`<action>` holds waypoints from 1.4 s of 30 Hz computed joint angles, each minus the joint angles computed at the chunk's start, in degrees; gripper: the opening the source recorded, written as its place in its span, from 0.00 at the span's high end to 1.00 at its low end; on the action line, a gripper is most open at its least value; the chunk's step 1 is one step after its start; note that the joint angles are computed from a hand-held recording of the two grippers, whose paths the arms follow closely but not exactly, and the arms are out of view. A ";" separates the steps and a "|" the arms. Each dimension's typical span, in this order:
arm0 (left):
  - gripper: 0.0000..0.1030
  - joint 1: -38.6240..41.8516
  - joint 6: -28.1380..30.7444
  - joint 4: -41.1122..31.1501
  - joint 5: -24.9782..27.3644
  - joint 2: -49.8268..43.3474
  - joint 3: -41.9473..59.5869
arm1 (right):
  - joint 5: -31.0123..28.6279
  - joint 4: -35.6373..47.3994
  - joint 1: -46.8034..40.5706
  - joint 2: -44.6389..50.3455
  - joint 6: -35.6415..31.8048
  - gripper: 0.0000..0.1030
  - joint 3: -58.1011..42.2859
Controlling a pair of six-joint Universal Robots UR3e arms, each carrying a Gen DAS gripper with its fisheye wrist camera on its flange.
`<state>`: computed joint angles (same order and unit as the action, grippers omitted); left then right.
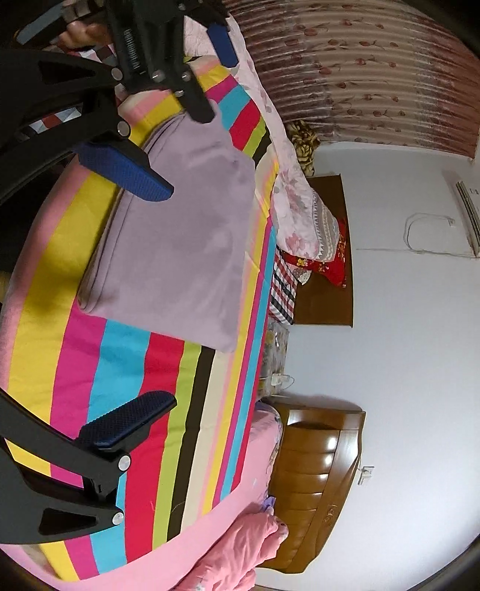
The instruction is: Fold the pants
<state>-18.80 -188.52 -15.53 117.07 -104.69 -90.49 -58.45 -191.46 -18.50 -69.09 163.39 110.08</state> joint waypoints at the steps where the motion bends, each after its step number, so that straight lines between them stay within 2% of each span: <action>1: 0.01 -0.06 -0.22 0.03 -0.04 -0.06 -0.10 | 0.00 -0.26 -0.11 -0.28 0.14 0.04 0.48; 13: 0.01 -0.34 -0.47 1.47 1.71 -0.26 -1.32 | -0.31 -1.72 -0.54 -0.03 0.95 0.04 1.91; 42: 0.01 0.04 -0.96 1.92 1.95 0.27 -3.10 | 0.16 -1.48 -0.14 0.58 -0.18 0.04 2.72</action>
